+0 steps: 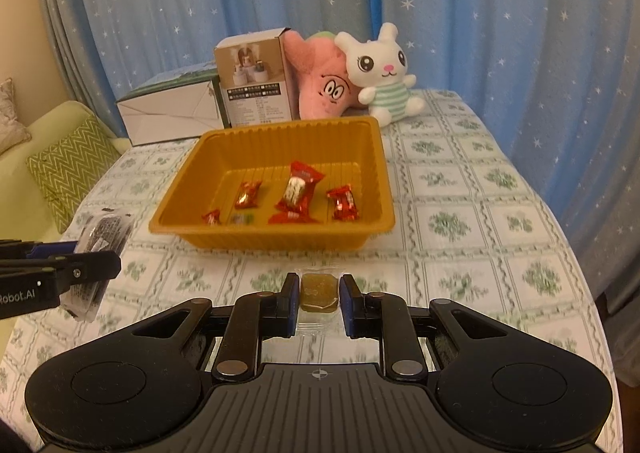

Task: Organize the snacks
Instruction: 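Carry the caramel and dark-stick packet over the orange tray, then open both grippers to drop the caramel and stick packet into the tray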

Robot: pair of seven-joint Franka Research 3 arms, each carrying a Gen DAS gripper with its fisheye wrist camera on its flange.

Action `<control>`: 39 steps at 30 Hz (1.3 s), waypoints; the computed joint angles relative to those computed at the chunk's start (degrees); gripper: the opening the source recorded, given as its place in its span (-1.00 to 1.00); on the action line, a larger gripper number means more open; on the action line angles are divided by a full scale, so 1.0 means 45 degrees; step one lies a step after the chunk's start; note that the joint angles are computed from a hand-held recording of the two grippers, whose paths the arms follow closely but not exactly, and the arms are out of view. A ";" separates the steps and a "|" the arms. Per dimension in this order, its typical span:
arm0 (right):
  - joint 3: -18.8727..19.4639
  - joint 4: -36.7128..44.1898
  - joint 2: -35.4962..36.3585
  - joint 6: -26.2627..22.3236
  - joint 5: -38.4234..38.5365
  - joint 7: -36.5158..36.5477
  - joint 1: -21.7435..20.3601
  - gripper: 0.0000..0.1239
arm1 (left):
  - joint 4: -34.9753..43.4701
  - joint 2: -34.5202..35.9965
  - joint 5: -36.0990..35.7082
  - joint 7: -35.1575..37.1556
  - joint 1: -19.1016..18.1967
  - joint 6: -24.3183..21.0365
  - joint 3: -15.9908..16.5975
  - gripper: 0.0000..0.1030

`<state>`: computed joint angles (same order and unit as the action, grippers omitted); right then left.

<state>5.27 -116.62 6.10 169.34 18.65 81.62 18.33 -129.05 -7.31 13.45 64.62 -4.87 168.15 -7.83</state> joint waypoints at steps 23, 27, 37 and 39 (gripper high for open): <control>-0.0267 0.7608 0.4850 -0.2735 -0.0527 0.0541 0.0037 -0.65 | 0.5265 0.4172 -0.1678 0.2681 0.0699 -0.1373 -0.0279 -0.35; -0.0309 0.8188 0.5268 -0.3056 -0.0642 0.0799 0.0028 -0.65 | 0.5793 0.4666 -0.1632 0.2854 0.0745 -0.1598 -0.0354 -0.35; -0.0315 0.8737 0.5748 -0.3330 -0.0742 0.1130 0.0008 -0.65 | 0.6657 0.5606 -0.1734 0.2964 0.0855 -0.1644 -0.0513 -0.33; -0.0276 0.8726 0.5763 -0.3333 -0.0711 0.1112 -0.0018 -0.65 | 0.6845 0.5778 -0.1796 0.2986 0.0887 -0.1606 -0.0552 -0.29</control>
<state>4.03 -77.35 32.04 154.34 15.45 86.62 18.25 -98.25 18.69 5.37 78.05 -0.88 160.92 -10.31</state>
